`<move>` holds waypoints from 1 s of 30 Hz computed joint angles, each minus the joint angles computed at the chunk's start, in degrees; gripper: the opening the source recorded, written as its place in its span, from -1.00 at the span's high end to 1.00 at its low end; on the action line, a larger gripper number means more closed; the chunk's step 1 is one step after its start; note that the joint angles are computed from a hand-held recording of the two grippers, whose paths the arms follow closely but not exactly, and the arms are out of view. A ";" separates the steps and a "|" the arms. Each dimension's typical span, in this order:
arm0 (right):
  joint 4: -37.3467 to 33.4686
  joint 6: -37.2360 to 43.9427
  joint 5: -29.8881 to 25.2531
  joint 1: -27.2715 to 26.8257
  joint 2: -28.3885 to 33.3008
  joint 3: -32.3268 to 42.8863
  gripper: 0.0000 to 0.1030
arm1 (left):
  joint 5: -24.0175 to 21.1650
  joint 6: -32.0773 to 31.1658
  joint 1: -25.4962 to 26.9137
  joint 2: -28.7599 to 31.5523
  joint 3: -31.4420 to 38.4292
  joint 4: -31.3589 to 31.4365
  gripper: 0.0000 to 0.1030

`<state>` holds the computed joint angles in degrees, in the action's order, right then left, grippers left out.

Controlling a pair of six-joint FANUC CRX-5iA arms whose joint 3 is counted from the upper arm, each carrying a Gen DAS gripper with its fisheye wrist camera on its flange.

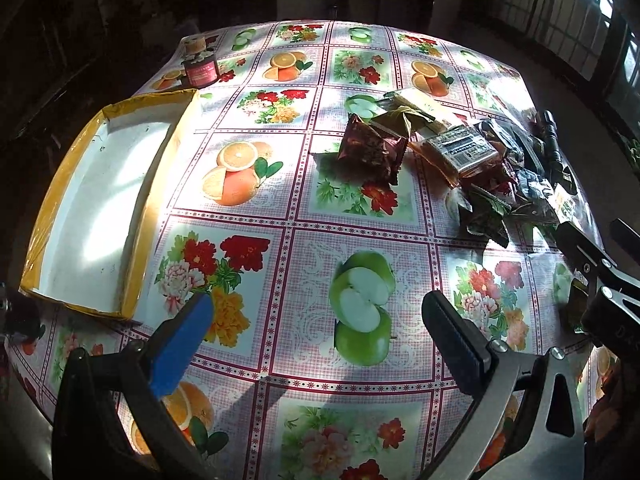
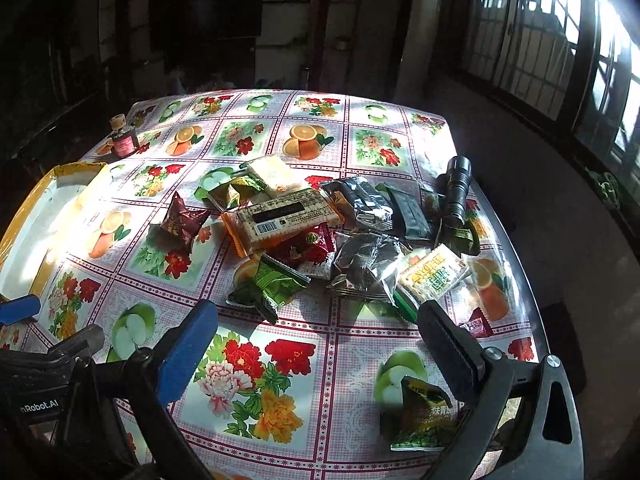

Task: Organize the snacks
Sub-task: 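Move both tools toward the pile of snack packets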

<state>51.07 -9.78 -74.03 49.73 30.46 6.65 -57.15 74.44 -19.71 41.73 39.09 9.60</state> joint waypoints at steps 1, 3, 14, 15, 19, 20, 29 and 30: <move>-0.17 0.29 -0.19 0.02 0.13 0.24 -0.95 | -0.07 0.18 -0.07 0.01 0.09 -0.13 -0.99; -0.27 0.65 -0.24 0.06 0.22 0.41 -0.95 | -0.33 -0.01 -0.06 0.12 0.19 0.17 -0.99; 0.11 2.20 -2.07 0.39 1.08 1.85 -0.95 | -0.63 0.03 0.26 0.14 0.13 0.61 -0.99; 0.22 2.27 -2.27 0.43 1.17 1.98 -0.95 | -0.66 0.00 0.28 0.15 0.13 0.66 -0.99; 0.63 2.55 -2.87 0.65 1.44 2.45 -0.95 | -0.54 0.12 0.22 0.08 0.03 0.57 -0.99; 0.68 2.75 -3.05 0.68 1.57 2.66 -0.95 | -0.54 0.12 0.22 0.08 0.03 0.57 -0.99; 1.13 3.33 -3.73 0.92 2.00 3.48 -0.95 | -0.81 0.09 0.48 0.02 -0.21 0.77 -0.99; 1.17 3.34 -3.65 0.93 1.98 3.45 -0.95 | -0.85 0.00 0.49 0.05 -0.17 0.80 -0.99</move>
